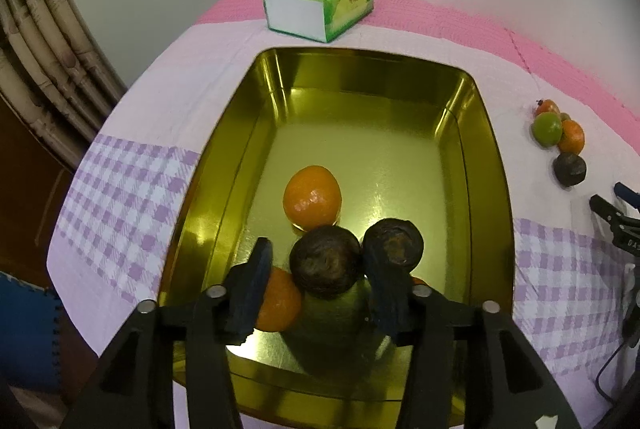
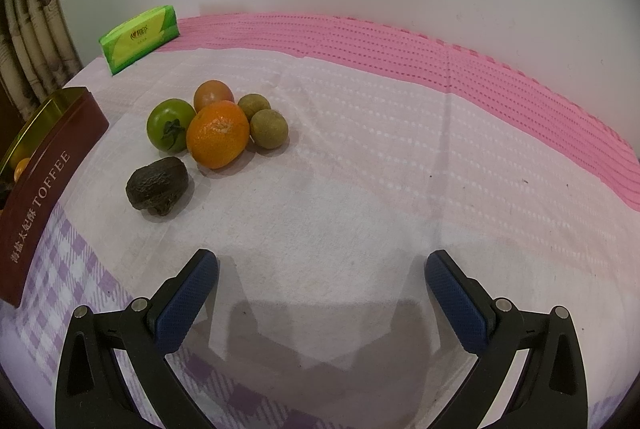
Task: Organize fruits
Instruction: 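Carry the dark rough fruit into the tin and open the left gripper, then close the right gripper on the dark oval avocado-like fruit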
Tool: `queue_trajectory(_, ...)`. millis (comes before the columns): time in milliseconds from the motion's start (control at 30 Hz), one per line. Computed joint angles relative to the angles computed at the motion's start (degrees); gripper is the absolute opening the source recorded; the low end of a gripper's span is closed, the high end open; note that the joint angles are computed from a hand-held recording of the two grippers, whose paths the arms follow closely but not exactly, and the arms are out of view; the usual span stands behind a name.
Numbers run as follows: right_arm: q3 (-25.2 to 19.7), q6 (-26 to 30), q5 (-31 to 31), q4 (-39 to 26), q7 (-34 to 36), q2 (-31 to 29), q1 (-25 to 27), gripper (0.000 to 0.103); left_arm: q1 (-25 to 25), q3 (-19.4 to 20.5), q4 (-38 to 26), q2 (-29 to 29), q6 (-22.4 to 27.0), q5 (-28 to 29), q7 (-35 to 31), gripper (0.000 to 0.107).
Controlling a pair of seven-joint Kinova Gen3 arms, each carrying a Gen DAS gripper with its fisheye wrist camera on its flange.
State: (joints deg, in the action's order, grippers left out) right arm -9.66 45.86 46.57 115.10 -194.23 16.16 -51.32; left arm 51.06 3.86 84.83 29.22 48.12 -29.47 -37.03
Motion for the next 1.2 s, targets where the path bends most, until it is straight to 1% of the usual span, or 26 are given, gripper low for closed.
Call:
queue_trajectory(100, -0.17, 0.42, -0.87, -0.56, 0.70, 0.15, 0.12, 0.103, -0.05, 0.03, 0.66, -0.91, -0.86, -0.19, 0.26, 0.048)
queue_trajectory(200, -0.29, 1.03, -1.82, -1.27, 1.35, 0.35, -0.03, 0.103, 0.30, -0.17, 1.06, -1.47, -0.88, -0.91, 0.97, 0.053)
queue_trajectory(400, -0.66, 1.38, -1.98, -3.13, 2.57, 1.42, -1.71, 0.103, 0.29, -0.08, 1.53, -1.98, -0.51, -1.79, 2.07, 0.053)
queue_trajectory(600, -0.11, 1.71, -2.49, -6.95, 5.45, 3.62, -3.29, 0.103, 0.24, 0.22, 2.42, -2.61, 0.23, -2.42, 3.31, 0.053)
queue_trajectory(667, 0.29, 1.76, -2.49, -8.35, 6.44, 4.40, -3.80, 0.101, 0.07, 0.40, 2.74, -2.86, 0.24, -2.43, 3.56, 0.055)
queue_trajectory(700, 0.60, 1.84, -2.37, -8.80, 6.60, 4.65, -4.13, 0.099, 0.15, 0.37, 2.92, -3.00, 0.30, -2.64, 3.87, 0.057)
queue_trajectory(767, 1.21, 1.82, -1.73, -9.78, 6.67, 5.21, -4.82, 0.092, 0.42, 0.25, 3.40, -3.37, 0.44, -3.36, 4.63, 0.064)
queue_trajectory(833, 1.65, 2.01, -1.79, -11.20, 7.46, 5.92, -4.96, 0.084, 0.29, 0.40, 4.07, -3.91, 0.05, -3.73, 5.22, 0.065)
queue_trajectory(867, 1.95, 1.99, -1.74, -11.82, 7.79, 6.34, -4.97, 0.082, 0.13, 0.48, 4.66, -4.34, -0.44, -3.89, 5.48, 0.065)
queue_trajectory(933, 2.53, 2.12, -1.68, -12.99, 8.25, 6.96, -5.15, 0.072, -0.04, 0.58, 5.23, -4.74, -0.56, -4.21, 6.02, 0.065)
queue_trajectory(967, 2.74, 2.20, -1.84, -13.74, 8.76, 7.34, -5.09, 0.070, -0.20, 0.61, 5.80, -5.10, -0.96, -4.41, 6.34, 0.066)
queue_trajectory(1033, 3.10, 2.55, -2.34, -14.82, 9.54, 7.68, -5.11, 0.062, -0.52, 0.80, 6.40, -5.54, -1.19, -4.61, 6.75, 0.066)
queue_trajectory(1133, 3.86, 2.45, -2.68, -16.10, 10.38, 8.61, -4.98, 0.056, -1.06, 1.02, 7.47, -6.45, -1.53, -4.82, 7.43, 0.067)
queue_trajectory(1200, 4.31, 2.72, -2.80, -16.58, 10.40, 8.91, -5.27, 0.051, -1.48, 1.19, 8.15, -6.95, -1.99, -5.05, 7.82, 0.069)
